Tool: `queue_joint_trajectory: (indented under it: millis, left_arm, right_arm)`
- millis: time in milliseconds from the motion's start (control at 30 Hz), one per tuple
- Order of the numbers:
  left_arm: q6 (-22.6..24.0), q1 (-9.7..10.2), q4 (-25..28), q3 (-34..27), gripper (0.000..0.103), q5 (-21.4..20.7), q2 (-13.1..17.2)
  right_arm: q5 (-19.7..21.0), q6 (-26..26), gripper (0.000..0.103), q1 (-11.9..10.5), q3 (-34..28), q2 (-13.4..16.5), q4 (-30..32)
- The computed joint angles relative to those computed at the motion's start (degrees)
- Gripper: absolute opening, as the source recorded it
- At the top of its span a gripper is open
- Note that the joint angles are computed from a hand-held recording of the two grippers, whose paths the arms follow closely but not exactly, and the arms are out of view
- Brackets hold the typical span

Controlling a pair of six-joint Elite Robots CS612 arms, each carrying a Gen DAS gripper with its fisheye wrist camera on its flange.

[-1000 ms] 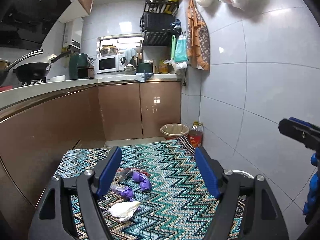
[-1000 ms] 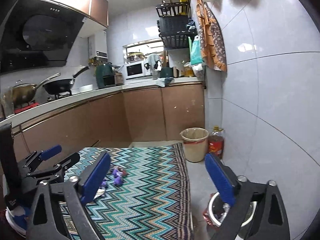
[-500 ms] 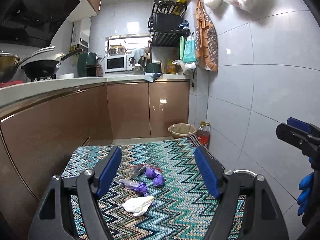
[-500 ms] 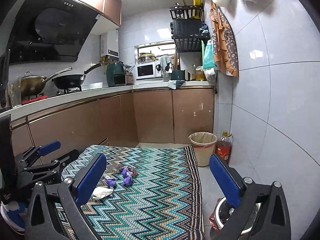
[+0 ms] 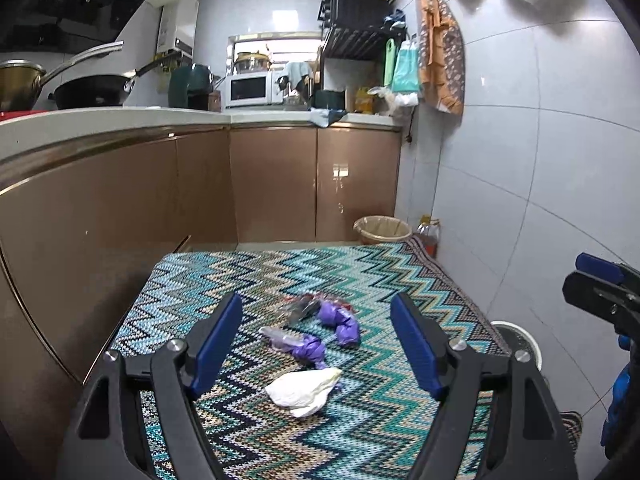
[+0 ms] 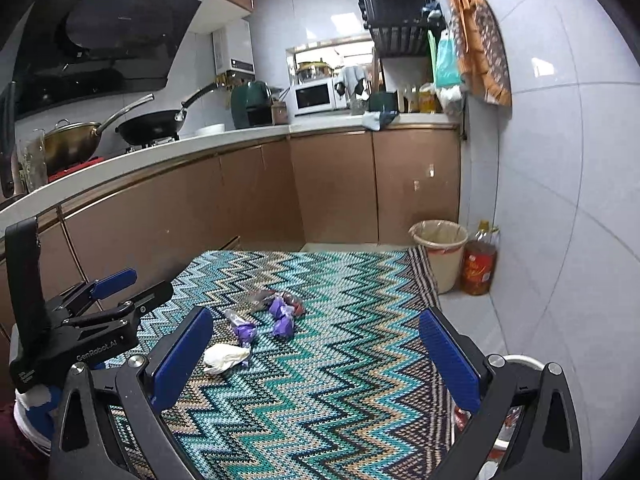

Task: Collect trash
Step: 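Move both tools back over the remaining trash on the blanket, then grasp white tissue with the left tool while the right tool grasps purple glove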

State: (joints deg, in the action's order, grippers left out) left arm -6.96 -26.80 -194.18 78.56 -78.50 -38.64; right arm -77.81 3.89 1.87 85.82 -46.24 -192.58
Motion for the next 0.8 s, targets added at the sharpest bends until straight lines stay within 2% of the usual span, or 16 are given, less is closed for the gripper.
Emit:
queue_joint_trajectory:
  millis: [167, 333, 400, 500, 600, 700, 800]
  left_arm:
    - [-1.1, 1.14, 2.25, -1.19, 0.075, -0.66, 1.16]
    - [-2.31, 3.27, 7.15, -1.62, 0.075, -3.92, 2.1]
    - [-2.48, 4.0, 8.91, -1.42, 0.075, -5.65, 2.39]
    - [-2.99, 5.16, 11.08, -1.34, 0.075, -10.83, 2.84]
    - [-2.58, 5.93, 11.85, -1.65, 0.073, -16.89, 3.39]
    - [-0.93, 6.09, 13.54, -3.26, 0.073, -20.17, 4.24]
    - [0.21, 5.9, 15.56, -5.48, 0.073, -21.11, 5.38]
  right_arm:
    - [1.05, -0.26, 0.103, 0.1, -1.83, 1.07, 2.66]
    - [3.29, -2.14, 0.088, 0.16, -3.94, 2.31, 7.5]
    - [4.59, -2.88, 0.077, 0.19, -4.94, 2.97, 10.22]
    - [6.35, -3.59, 0.064, 0.26, -6.51, 4.06, 13.91]
    - [8.62, -4.29, 0.056, 0.44, -8.58, 5.43, 17.68]
    - [10.02, -5.15, 0.055, 0.75, -10.53, 6.68, 20.28]
    - [10.97, -5.91, 0.055, 0.97, -12.28, 7.73, 22.19]
